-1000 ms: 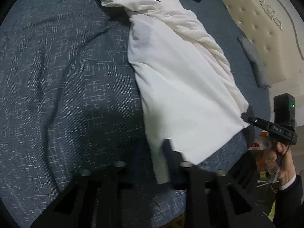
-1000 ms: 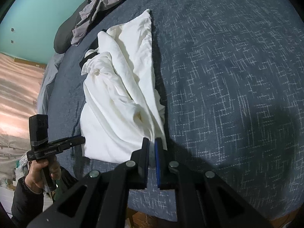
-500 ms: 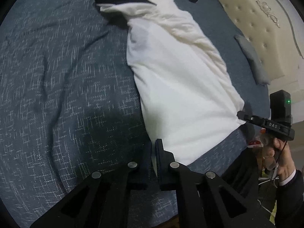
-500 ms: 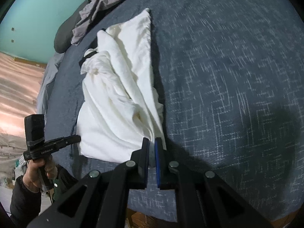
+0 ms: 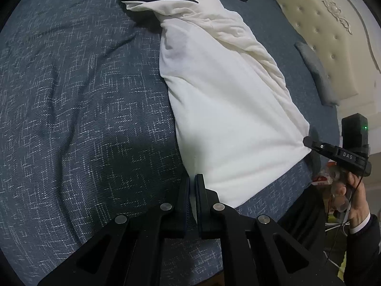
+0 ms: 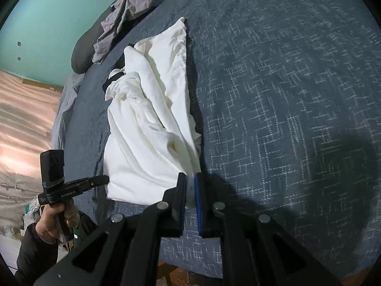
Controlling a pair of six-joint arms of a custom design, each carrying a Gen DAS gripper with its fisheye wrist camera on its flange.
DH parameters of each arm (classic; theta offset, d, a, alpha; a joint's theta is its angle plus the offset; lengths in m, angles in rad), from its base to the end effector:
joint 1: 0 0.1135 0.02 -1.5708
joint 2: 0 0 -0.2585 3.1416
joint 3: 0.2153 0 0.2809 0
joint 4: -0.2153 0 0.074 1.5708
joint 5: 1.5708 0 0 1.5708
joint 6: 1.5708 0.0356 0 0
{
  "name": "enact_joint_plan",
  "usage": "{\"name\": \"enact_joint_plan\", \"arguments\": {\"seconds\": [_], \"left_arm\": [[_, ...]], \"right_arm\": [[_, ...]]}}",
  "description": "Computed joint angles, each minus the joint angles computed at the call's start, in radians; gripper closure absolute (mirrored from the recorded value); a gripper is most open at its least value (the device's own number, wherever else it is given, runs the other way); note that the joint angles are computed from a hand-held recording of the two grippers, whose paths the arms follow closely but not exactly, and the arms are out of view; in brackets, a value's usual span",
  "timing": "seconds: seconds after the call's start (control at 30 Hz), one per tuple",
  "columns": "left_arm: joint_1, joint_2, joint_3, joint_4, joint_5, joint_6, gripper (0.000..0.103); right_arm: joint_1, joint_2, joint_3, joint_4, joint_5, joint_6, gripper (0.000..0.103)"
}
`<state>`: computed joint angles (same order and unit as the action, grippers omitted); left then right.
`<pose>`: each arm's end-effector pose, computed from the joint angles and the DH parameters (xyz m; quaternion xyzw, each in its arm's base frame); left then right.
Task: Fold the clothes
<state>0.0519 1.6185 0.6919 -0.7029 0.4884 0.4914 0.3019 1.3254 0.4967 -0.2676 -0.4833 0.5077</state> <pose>0.2395 -0.0043 0.0831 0.2045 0.9481 -0.2405 0.0374 0.2196 0.0857 0.1087 0.0410 0.9445 0.3037 0.1182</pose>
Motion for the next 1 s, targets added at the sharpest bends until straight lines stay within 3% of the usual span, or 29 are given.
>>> {"name": "enact_joint_plan", "arguments": {"seconds": [0.2,0.4,0.73,1.0], "left_arm": [[-0.026,-0.025,-0.018,0.017,-0.008,-0.030,0.098],[-0.068,-0.051,-0.035,0.035,-0.018,-0.082,0.098],[-0.103,-0.087,-0.053,0.035,-0.008,-0.127,0.098],[-0.158,-0.128,-0.075,0.043,-0.014,-0.178,0.098]], "right_arm": [[-0.041,-0.021,0.017,-0.083,0.018,-0.033,0.093],[-0.027,-0.122,0.005,-0.055,-0.003,-0.037,0.093],[0.120,0.113,0.140,-0.076,0.058,-0.056,0.093],[0.051,0.071,0.118,-0.105,0.073,-0.067,0.093]]}}
